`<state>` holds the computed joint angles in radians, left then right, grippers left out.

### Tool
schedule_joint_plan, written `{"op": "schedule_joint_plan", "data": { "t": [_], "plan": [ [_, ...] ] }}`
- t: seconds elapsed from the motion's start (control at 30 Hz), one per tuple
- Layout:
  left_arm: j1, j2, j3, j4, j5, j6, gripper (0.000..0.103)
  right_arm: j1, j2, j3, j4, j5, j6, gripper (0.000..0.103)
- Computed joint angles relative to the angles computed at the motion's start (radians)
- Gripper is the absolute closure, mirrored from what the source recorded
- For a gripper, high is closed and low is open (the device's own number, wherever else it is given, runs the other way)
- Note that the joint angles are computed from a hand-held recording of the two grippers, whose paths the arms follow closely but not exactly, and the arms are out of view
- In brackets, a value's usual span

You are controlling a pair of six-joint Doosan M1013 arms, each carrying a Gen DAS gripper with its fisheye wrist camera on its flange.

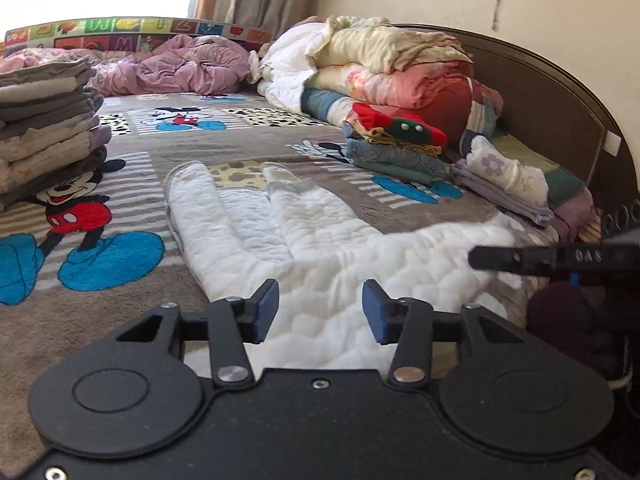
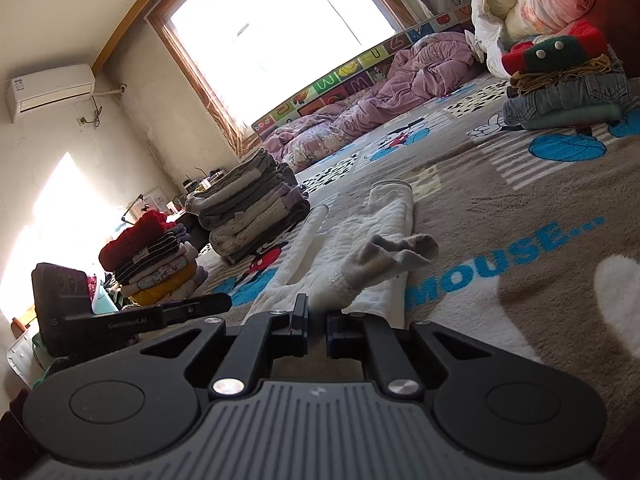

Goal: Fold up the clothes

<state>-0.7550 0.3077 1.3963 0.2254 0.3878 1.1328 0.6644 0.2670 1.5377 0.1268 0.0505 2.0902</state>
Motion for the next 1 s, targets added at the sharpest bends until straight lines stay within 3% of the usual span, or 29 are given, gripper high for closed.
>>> {"op": "schedule_joint_plan", "data": {
  "t": [0.13,0.27,0.37,0.43,0.57,0.73,0.83,0.93,0.97,1.0],
  "plan": [
    [-0.002,-0.002,0.025,-0.133,0.021,0.157,0.055,0.0,0.003,-0.021,-0.186,0.016,0.219,0.093],
    [-0.007,0.008,0.031,-0.167,0.043,0.217,0.054,-0.001,0.014,-0.064,-0.084,0.03,0.156,0.093],
    [0.001,0.014,0.033,-0.231,0.036,0.268,0.051,0.002,0.045,-0.132,0.046,0.067,0.023,0.093],
    [0.01,0.014,0.033,-0.305,0.036,0.321,0.051,0.006,0.075,-0.192,0.012,0.104,0.047,0.093],
    [0.025,0.008,0.037,-0.427,0.047,0.411,0.049,0.013,0.159,-0.348,-0.006,0.21,0.037,0.093],
    [0.076,-0.007,0.07,-0.803,0.028,0.603,0.049,0.003,0.327,-0.627,0.072,0.47,-0.051,0.093],
    [0.089,-0.016,0.089,-0.912,0.008,0.654,0.049,-0.012,0.392,-0.727,0.179,0.551,-0.117,0.076],
    [0.093,-0.025,0.109,-1.002,-0.019,0.707,0.049,-0.012,0.368,-0.679,0.178,0.448,-0.165,0.053],
    [0.093,-0.027,0.113,-1.008,-0.028,0.708,0.049,-0.015,0.367,-0.677,0.158,0.46,-0.173,0.042],
    [0.094,-0.029,0.117,-1.023,-0.035,0.716,0.049,-0.019,0.371,-0.684,0.136,0.487,-0.181,0.038]
  ]
}}
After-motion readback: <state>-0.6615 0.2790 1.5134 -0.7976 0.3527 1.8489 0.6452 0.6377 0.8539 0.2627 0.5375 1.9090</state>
